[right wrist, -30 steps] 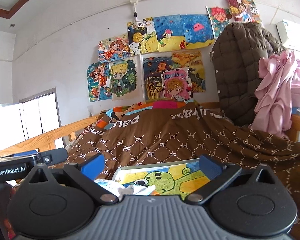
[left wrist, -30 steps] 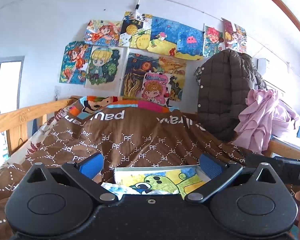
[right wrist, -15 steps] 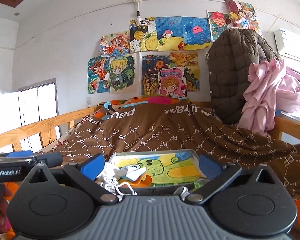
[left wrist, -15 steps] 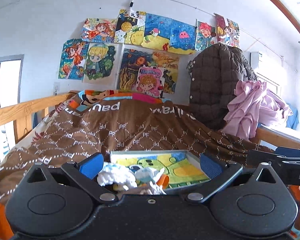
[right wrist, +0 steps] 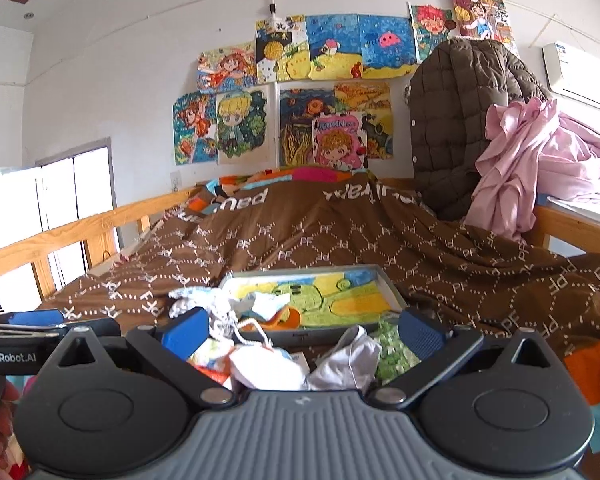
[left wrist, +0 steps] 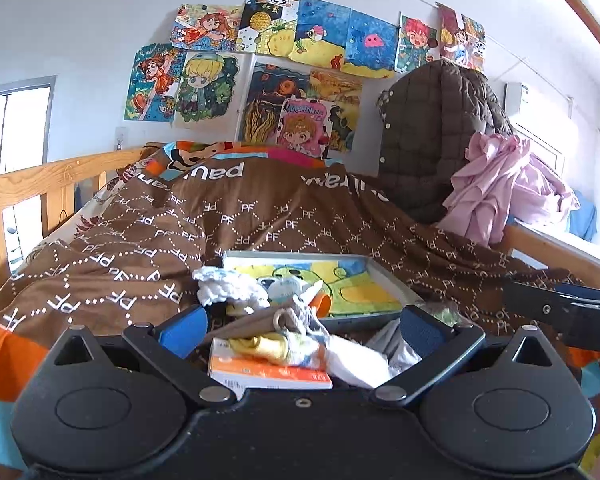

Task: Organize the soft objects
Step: 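Move both open tools back toward the pile of soft items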

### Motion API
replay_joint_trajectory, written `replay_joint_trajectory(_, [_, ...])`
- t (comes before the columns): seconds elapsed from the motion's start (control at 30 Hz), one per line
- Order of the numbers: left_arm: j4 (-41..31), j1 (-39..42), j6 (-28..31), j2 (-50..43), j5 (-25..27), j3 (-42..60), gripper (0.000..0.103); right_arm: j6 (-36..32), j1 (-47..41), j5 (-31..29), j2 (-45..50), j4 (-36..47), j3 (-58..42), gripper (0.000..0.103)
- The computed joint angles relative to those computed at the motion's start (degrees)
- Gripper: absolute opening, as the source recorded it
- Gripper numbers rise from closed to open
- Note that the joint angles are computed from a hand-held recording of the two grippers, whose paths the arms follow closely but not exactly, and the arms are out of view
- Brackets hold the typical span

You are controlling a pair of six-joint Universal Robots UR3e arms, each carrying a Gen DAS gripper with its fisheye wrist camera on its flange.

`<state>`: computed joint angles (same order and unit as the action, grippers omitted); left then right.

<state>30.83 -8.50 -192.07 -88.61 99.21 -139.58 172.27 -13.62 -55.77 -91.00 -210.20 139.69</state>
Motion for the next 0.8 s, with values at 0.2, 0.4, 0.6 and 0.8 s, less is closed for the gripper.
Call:
replay_joint_trajectory(0.2, [-4.48, -1.56, -0.31, 1.46, 0.13, -0.77, 0.102, -0.43, 3.20, -6.94, -1.64, 12.51, -2.95, 0.103])
replay_joint_trajectory(0.4, [-6.36, -2.06, 0.43, -1.50, -1.01, 0.08, 0.102, 2.02, 4.16, -11.18, -0.08, 22.02, -7.00, 0.103])
replay_joint_trajectory(0.6, [-8.79, -2.21, -0.29, -3.47, -2.48, 1.47, 0.102, 3.23, 3.83, -12.24, 0.94, 29.49, -9.99, 0.103])
replay_joint_trajectory(0.8, [-10.00, -2.18, 0.56, -6.18, -5.65, 2.75, 0.102, 2.46, 4.17, -12.09, 2.62, 36.63, -13.99, 0.103])
